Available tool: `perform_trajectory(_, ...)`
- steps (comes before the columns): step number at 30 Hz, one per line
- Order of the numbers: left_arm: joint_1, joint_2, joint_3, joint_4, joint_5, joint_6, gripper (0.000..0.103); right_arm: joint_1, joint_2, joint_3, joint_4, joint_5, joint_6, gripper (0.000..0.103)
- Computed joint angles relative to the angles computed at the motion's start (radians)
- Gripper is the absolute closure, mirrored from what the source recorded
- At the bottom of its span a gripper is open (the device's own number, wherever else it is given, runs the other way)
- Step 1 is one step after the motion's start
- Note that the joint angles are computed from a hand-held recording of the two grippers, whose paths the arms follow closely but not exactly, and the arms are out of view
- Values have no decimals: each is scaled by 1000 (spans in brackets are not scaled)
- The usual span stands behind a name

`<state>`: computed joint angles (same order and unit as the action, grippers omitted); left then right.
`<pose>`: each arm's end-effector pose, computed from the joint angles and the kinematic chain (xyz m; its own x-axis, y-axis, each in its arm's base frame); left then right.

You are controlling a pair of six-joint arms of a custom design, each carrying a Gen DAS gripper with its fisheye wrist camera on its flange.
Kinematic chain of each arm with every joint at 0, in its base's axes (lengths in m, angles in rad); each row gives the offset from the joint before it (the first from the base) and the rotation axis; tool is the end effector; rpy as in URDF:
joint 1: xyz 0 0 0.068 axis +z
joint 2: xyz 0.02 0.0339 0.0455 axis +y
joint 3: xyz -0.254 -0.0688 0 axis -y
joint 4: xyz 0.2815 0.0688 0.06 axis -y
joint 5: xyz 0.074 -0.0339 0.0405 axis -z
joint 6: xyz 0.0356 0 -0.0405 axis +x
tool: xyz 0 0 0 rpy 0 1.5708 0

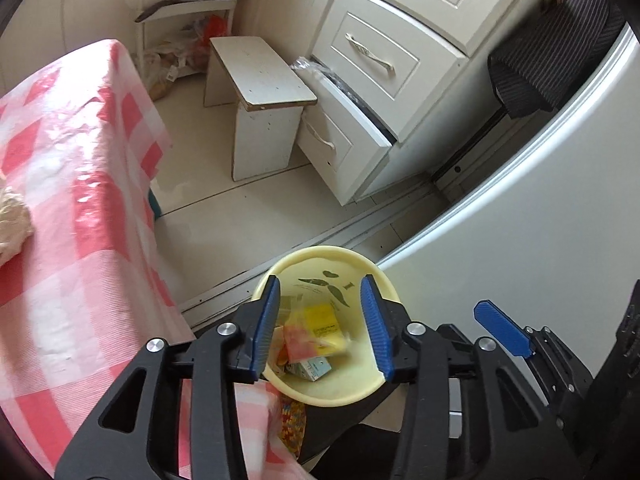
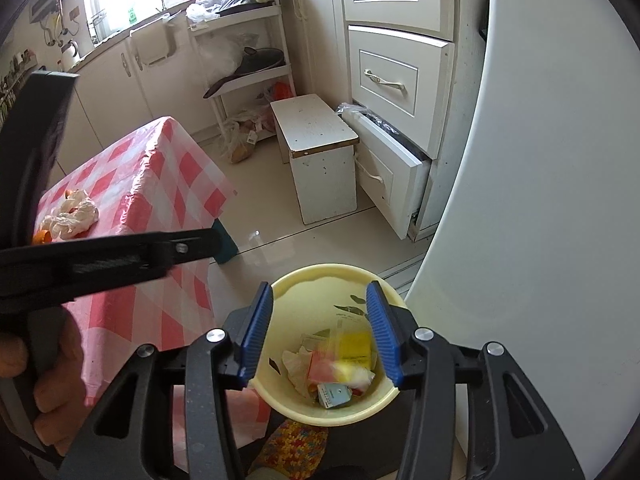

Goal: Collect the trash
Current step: 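Carry packet and peel to the yellow bin and open both grippers over it, then move both open grippers back over the table toward the remaining trash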

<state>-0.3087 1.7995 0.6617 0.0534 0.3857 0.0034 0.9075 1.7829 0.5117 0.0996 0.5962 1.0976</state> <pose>0.2819 -0.1040 0.0360 -0.8407 0.2714 -0.4686 0.4519 0.8284 -0.3310 0.1722 0.1879 0.0152 -0.7193 0.2757 -0.6376 0.2691 0.9568 0.1102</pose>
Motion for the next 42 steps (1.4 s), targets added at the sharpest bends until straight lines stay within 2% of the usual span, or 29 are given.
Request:
perform_trajectory(4,53,-76,-45,-27,10,39,59,11,-11,-5,30,7,-16,53)
perform_trajectory(6,85,-121,-78,-31,11,60,55,23,-14,1,35,21,-30,45)
perform_trajectory(7,102,-145,-96,-31,12,71,52,30,-13,9,32,28,-36,44)
perform_trajectory(16,292,-338,-206,-98,43,214,47,68,45,121,-3,34,-127,43)
perform_trajectory(21,412,-376,-212,-146,79,295,44,93,82,185,-26,47,-166,41)
perform_trajectory(30,642,-318,-150,-212,140,421,40,124,149,299,-63,48,-231,39)
perform_trajectory(42,860,-175,-7,-268,194,509,35,154,247,475,-119,36,-317,37)
